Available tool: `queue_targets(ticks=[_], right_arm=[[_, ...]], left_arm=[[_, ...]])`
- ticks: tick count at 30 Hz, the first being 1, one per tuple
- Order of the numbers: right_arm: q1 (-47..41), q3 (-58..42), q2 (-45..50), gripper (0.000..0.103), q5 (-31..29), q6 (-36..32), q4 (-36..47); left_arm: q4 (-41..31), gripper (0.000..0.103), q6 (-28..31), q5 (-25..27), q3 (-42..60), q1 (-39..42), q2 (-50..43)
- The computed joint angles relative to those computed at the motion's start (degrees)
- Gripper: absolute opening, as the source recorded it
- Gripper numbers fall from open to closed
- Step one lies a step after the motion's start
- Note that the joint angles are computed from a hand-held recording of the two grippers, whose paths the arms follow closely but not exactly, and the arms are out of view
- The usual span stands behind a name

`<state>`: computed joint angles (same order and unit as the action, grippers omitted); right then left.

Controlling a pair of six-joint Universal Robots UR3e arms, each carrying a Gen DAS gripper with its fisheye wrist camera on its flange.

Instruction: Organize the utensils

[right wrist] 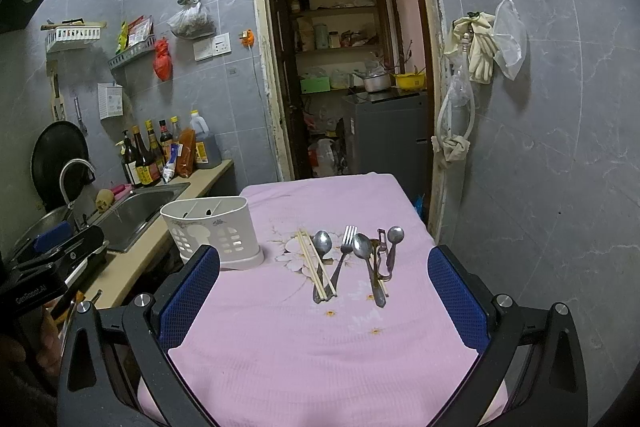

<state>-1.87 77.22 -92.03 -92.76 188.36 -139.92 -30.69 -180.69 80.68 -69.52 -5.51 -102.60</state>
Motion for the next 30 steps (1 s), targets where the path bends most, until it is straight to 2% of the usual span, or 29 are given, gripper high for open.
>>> queue_targets(ticks=[30], right_arm=[[0.1, 0.2, 0.4, 0.102, -0.1, 0.0, -0.6]], left_arm=[[-0.1, 0.099, 0.0, -0.1, 0.0, 0.0, 0.0]])
